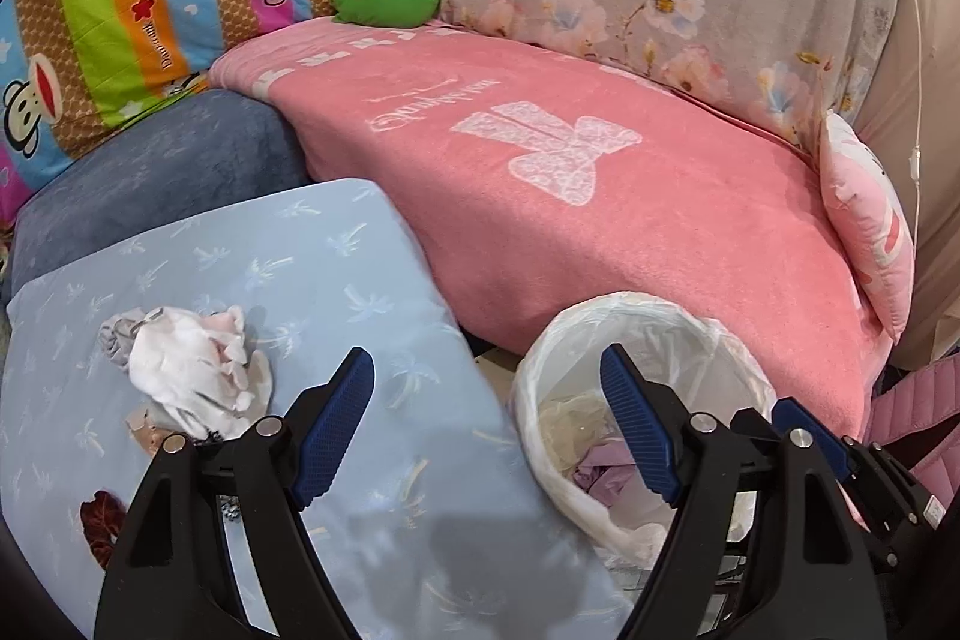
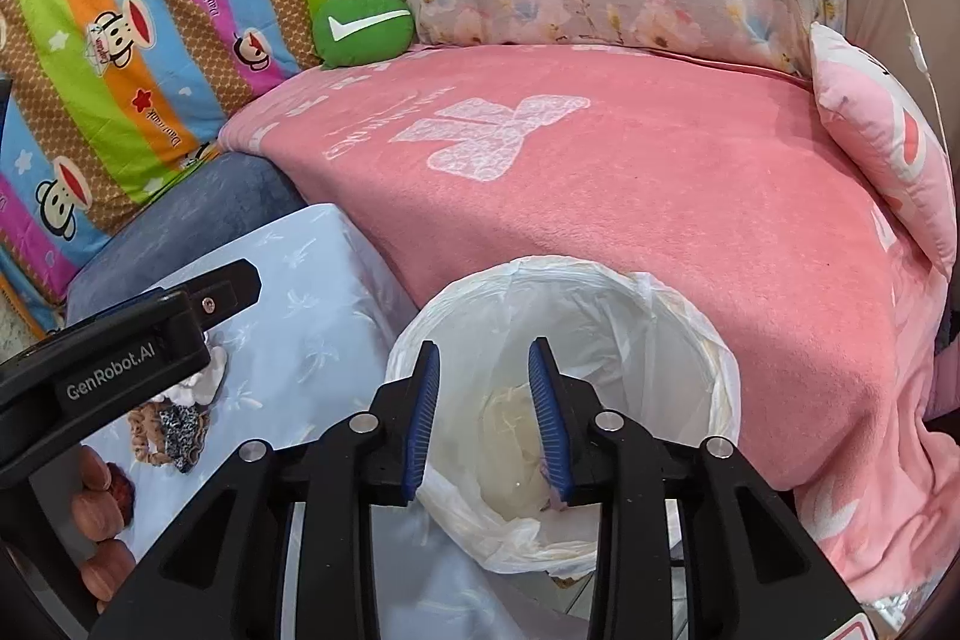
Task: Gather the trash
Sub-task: 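Move both grippers back over the remaining cloth pile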
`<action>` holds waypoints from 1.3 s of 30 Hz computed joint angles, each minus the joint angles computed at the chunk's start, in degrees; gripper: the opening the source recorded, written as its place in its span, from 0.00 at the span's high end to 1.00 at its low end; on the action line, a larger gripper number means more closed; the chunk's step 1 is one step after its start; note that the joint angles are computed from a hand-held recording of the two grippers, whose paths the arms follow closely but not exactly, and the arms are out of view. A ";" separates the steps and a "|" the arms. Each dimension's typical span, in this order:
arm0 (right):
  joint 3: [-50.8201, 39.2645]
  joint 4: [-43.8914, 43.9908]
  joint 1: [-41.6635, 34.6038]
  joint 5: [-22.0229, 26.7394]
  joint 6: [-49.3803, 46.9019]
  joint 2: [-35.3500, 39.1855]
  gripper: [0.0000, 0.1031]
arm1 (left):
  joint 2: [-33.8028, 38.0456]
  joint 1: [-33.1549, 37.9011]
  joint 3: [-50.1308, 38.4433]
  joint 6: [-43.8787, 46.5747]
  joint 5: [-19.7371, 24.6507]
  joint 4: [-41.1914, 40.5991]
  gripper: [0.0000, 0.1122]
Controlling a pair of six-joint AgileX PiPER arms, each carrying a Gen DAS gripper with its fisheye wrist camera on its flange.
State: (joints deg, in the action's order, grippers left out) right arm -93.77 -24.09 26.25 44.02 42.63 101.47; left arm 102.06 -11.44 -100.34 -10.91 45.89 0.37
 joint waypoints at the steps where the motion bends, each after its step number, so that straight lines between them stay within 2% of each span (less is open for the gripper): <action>1: -0.38 0.00 0.46 0.25 -0.05 0.27 0.69 | -0.38 0.46 0.84 -0.20 -0.22 0.14 0.34; 10: -4.48 0.39 4.13 2.39 -0.87 3.27 0.68 | -3.31 5.05 7.29 -3.08 -1.27 1.54 0.32; 16: -7.95 0.40 6.90 3.99 -1.14 5.91 0.68 | -5.85 7.53 12.33 -6.19 -2.55 5.77 0.32; 29: -18.82 1.41 12.80 8.95 -3.19 13.44 0.68 | -8.64 16.87 20.03 -2.69 -4.05 1.32 0.32; 32: -22.10 1.86 13.98 10.46 -4.07 15.47 0.67 | -9.26 19.11 21.78 -2.58 -4.20 1.65 0.32; 35: -24.96 1.73 15.26 11.68 -4.48 17.39 0.62 | -9.86 21.23 23.69 -2.92 -4.45 2.61 0.32; 39: -29.78 2.45 16.71 13.95 -5.73 20.44 0.62 | -10.35 24.75 26.07 -2.85 -4.83 3.62 0.32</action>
State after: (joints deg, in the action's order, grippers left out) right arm -123.56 -21.64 42.96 57.97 36.90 121.92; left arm 91.71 13.31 -74.26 -13.76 41.06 4.00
